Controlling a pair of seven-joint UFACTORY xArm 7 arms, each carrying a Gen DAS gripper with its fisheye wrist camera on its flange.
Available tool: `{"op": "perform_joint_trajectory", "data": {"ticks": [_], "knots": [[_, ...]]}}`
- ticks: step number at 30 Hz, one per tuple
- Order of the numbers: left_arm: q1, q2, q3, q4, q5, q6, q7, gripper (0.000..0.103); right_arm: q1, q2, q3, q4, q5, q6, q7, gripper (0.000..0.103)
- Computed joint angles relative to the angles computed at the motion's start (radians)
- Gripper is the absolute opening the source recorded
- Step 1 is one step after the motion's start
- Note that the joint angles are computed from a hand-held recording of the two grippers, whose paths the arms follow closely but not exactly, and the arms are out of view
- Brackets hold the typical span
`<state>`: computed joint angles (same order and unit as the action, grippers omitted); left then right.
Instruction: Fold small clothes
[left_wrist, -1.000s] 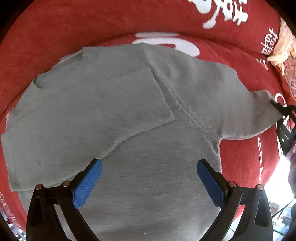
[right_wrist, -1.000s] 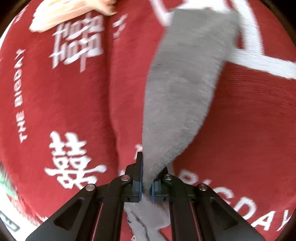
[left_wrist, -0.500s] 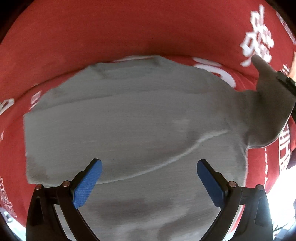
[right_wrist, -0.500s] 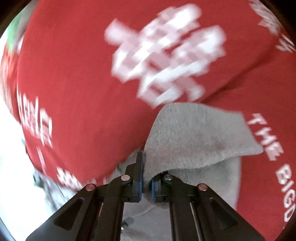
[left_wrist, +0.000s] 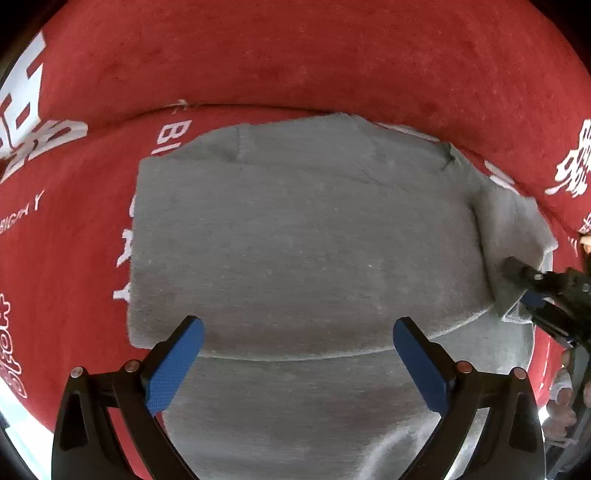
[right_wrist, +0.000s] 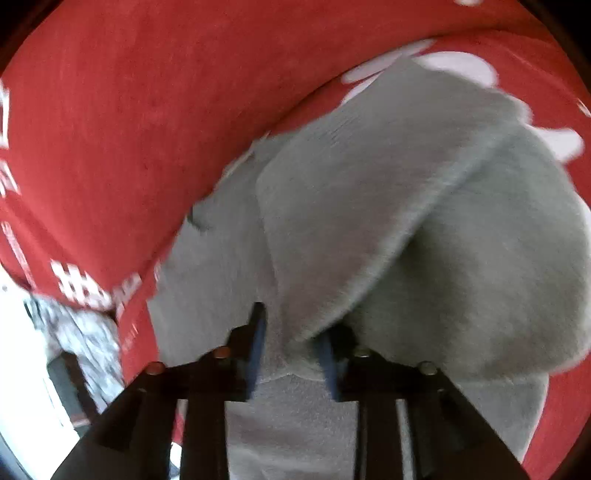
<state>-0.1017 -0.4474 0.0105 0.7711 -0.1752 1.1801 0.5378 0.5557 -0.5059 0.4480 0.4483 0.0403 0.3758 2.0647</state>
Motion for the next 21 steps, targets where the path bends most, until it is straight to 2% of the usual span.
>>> {"op": "perform_joint_trajectory", "data": {"ticks": [2, 5, 8, 11, 12, 14, 17, 19, 21], "knots": [[0.006, 0.026, 0.018, 0.021, -0.013, 0.007, 0.014, 0.103, -0.038, -0.075, 0.057, -0.013, -0.012, 0.075, 0.112, 0.042], [0.023, 0.069, 0.047, 0.069, -0.052, 0.036, 0.042, 0.103, -0.075, -0.136, 0.074, -0.033, -0.018, 0.145, 0.224, 0.041], [0.039, 0.106, 0.068, 0.116, -0.103, 0.073, 0.064, 0.103, -0.103, -0.12, 0.063, -0.022, -0.056, 0.146, 0.239, 0.01], [0.064, 0.156, 0.087, 0.174, -0.168, 0.132, 0.082, 0.103, -0.151, 0.014, 0.032, 0.086, -0.174, 0.081, 0.083, 0.009], [0.075, 0.181, 0.096, 0.198, -0.192, 0.154, 0.087, 0.103, -0.15, 0.054, 0.022, 0.12, -0.195, 0.067, 0.032, 0.009], [0.098, 0.215, 0.1, 0.231, -0.217, 0.178, 0.092, 0.103, -0.115, 0.195, -0.019, 0.241, -0.219, 0.054, -0.147, 0.009], [0.117, 0.239, 0.091, 0.247, -0.248, 0.197, 0.088, 0.103, -0.035, 0.371, -0.067, 0.395, -0.169, 0.101, -0.381, 0.009], [0.132, 0.262, 0.09, 0.267, -0.258, 0.224, 0.092, 0.103, 0.007, 0.476, -0.08, 0.487, -0.13, 0.147, -0.489, 0.01], [0.142, 0.275, 0.083, 0.273, -0.262, 0.241, 0.092, 0.103, 0.044, 0.524, -0.089, 0.516, -0.064, 0.155, -0.559, 0.014]]}}
